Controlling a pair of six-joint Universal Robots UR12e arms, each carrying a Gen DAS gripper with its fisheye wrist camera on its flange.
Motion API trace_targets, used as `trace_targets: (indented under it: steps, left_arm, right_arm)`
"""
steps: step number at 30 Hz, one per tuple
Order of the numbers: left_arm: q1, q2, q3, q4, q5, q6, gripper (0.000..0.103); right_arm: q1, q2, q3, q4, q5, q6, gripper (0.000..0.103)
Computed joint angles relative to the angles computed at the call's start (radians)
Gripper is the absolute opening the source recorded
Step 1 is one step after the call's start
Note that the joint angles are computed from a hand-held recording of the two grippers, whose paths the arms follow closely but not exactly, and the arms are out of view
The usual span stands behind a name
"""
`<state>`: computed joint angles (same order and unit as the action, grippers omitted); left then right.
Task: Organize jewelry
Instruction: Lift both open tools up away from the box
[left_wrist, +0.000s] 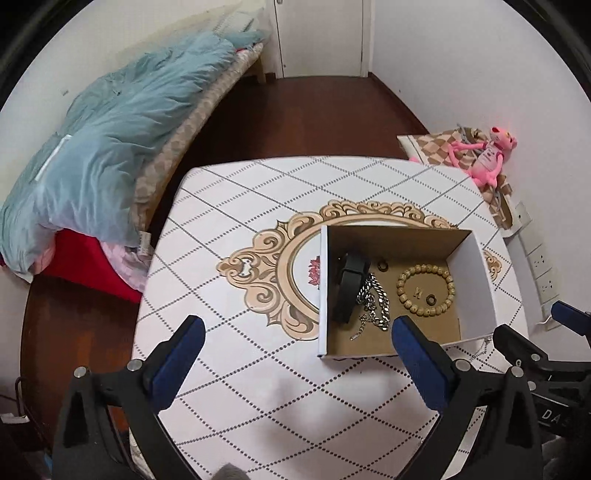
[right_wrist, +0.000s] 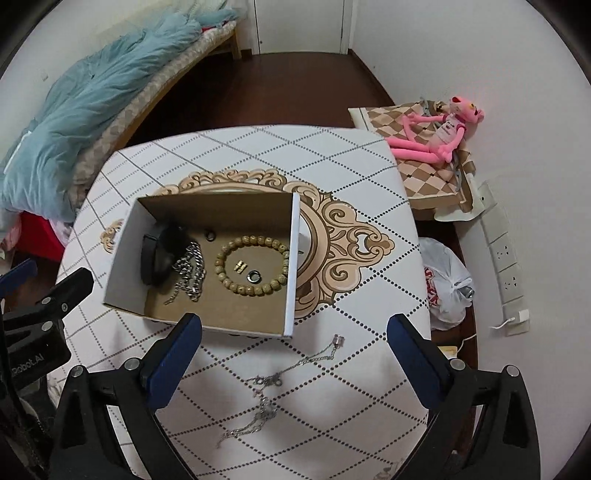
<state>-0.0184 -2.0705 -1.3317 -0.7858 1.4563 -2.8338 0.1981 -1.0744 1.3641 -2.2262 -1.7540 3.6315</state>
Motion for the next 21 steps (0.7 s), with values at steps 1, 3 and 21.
trace_targets:
  steps: [1, 3, 21]
  left_arm:
    - [0.0, 0.005, -0.005, 0.008, 0.002, -0.002, 0.103]
    - [0.004, 0.024, -0.024, 0.031, 0.0, -0.005, 0.103]
    - [0.035, 0.131, -0.118, 0.096, -0.052, -0.023, 0.103]
  right_arm:
    - [0.003, -0.004, 0.002, -0.003, -0.007, 0.001, 0.102]
    - [0.01, -0.018, 0.014, -0.02, -0.018, 0.009, 0.102]
    - [0.054, -0.129, 0.09, -0.119, -0.093, 0.038, 0.102]
